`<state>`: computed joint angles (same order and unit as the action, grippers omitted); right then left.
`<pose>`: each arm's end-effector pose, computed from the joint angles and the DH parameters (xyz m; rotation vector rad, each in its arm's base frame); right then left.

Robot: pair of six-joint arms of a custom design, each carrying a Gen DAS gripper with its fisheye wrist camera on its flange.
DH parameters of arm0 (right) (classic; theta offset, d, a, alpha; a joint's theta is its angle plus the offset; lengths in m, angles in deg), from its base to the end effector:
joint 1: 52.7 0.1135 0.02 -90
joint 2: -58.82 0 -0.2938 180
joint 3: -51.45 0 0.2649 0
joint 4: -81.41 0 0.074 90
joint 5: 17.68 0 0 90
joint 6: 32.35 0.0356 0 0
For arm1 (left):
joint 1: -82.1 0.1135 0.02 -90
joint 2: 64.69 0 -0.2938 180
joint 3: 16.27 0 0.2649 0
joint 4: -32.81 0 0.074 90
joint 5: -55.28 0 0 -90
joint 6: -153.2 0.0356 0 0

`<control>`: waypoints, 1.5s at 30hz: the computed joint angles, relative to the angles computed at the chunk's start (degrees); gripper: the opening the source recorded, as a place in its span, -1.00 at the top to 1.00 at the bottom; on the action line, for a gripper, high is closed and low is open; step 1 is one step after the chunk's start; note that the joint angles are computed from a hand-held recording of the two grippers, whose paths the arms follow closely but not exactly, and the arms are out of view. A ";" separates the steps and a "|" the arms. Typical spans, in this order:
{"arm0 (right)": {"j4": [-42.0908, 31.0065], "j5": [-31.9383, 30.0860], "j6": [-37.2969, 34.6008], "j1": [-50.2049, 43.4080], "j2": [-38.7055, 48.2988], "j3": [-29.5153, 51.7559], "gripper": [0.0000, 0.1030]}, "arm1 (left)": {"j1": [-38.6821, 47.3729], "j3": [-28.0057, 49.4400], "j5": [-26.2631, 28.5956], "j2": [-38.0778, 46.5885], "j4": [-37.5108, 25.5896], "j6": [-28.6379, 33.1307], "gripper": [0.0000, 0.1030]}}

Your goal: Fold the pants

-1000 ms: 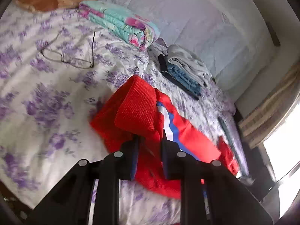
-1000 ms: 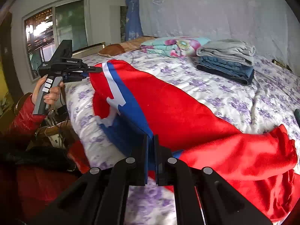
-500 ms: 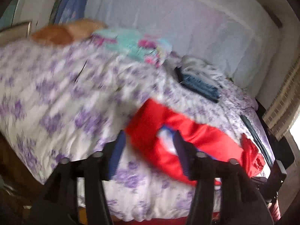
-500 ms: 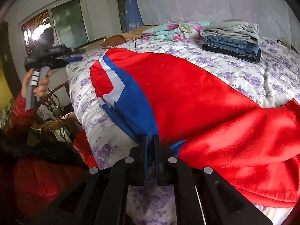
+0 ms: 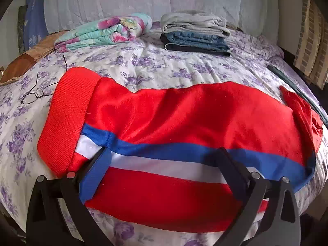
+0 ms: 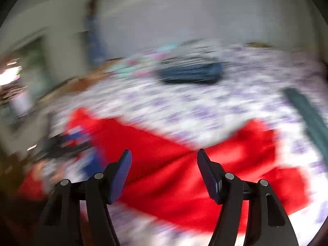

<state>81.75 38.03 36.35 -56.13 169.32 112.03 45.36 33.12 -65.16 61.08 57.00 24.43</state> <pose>0.3611 -0.0015 0.1073 -0.6121 2.2199 0.5091 0.2659 -0.1759 0.0117 -0.2561 2.3060 0.0125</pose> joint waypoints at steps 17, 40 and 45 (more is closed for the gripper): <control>-13.89 28.77 6.86 7.21 23.74 29.07 0.30 | -0.90 -3.04 -1.87 3.91 13.08 2.86 -0.91; 10.60 0.34 8.87 -24.25 1.21 -5.94 0.00 | -1.26 -3.04 -2.58 3.90 12.31 1.91 -0.92; 12.98 8.57 4.80 -19.10 2.47 -3.14 -0.32 | -1.37 -2.84 -2.82 4.01 11.99 1.70 -0.92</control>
